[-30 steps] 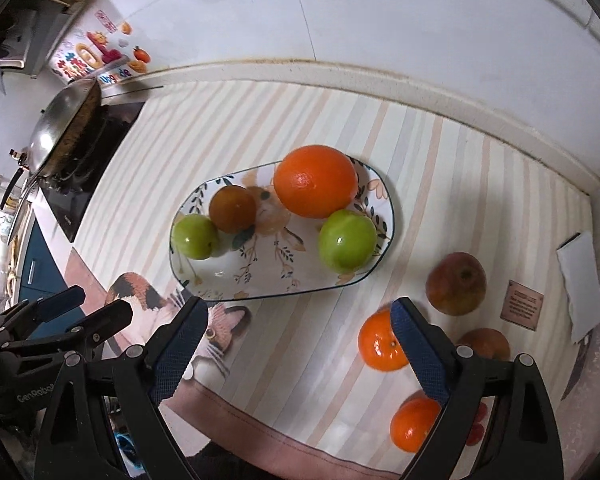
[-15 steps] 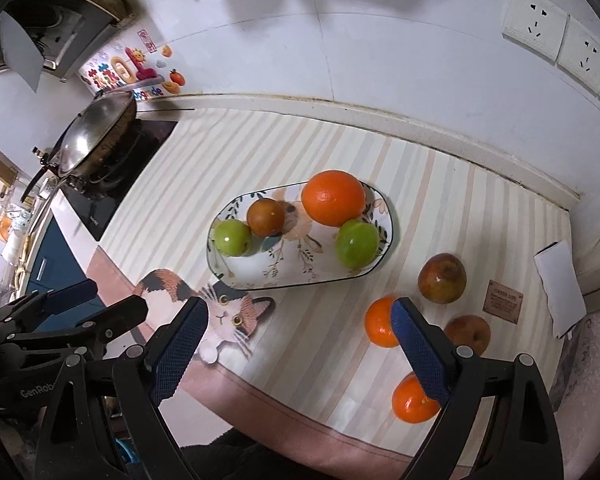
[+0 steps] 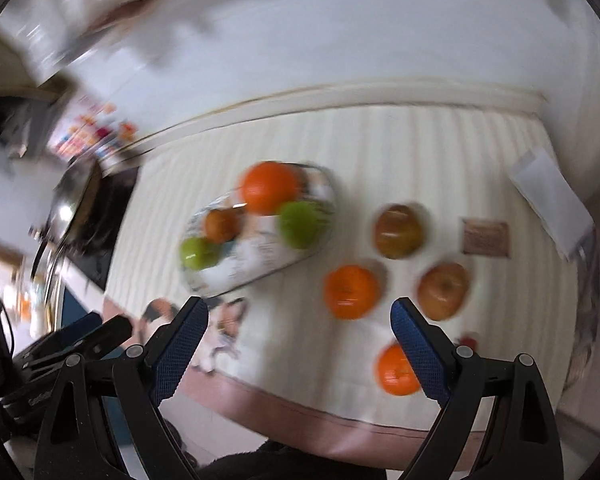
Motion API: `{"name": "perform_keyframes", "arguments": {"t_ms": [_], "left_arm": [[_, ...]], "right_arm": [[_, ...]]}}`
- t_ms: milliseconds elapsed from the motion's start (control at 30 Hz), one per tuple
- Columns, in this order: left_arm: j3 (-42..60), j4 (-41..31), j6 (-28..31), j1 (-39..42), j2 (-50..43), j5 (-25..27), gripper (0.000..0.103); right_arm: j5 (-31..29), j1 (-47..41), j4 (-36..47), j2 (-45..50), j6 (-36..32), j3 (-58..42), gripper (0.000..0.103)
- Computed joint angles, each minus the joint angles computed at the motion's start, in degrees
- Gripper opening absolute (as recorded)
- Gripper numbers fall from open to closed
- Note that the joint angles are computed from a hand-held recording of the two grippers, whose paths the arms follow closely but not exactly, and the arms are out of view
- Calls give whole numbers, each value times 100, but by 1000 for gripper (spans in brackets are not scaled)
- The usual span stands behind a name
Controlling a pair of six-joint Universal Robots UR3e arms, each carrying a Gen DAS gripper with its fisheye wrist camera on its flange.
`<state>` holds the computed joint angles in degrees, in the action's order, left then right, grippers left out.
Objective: Organize fruits
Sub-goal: 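Grasp a tangerine with the left gripper while the right gripper grasps a red apple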
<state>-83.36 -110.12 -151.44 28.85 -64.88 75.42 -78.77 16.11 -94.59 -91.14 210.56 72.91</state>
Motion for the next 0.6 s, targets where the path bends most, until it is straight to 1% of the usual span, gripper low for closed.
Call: {"name": "perform_keyframes", "arguments": {"t_ms": [33,67,100,167,233,267,367,400,600], "left_arm": [[-68,230,-239,-334,-153,103,84],[-177,582,-588,-838,-428,234,84],[-233,783,-782,-1103,-585,314,84],[-320,1306,-1263,-1818,-1103,544,84],[-290,1600,-1560,-2326,-1598,661,84],[-260,1747,-1687,-2573,-1860,695,84],[-203,2059,-1860,-3118,-2497,751,84],[-182,2175,-1910,-3292,-2722,796,84],[-129,2646,-1933,-3814,-3619,919,84]], "right_arm": [[42,-216,-37,-163,-61,335,95],[154,-483,-141,-356,-136,747,95],[313,-786,-243,-503,-248,1165,95],[442,-1127,-387,-641,-361,1663,95],[472,-1400,-643,-692,-485,2157,94],[512,-1525,-765,-717,-552,2385,92],[626,-1740,-1037,-585,-743,2808,82],[628,-1761,-1119,-507,-831,2889,75],[573,-1775,-1288,-135,-1154,3074,73]]}}
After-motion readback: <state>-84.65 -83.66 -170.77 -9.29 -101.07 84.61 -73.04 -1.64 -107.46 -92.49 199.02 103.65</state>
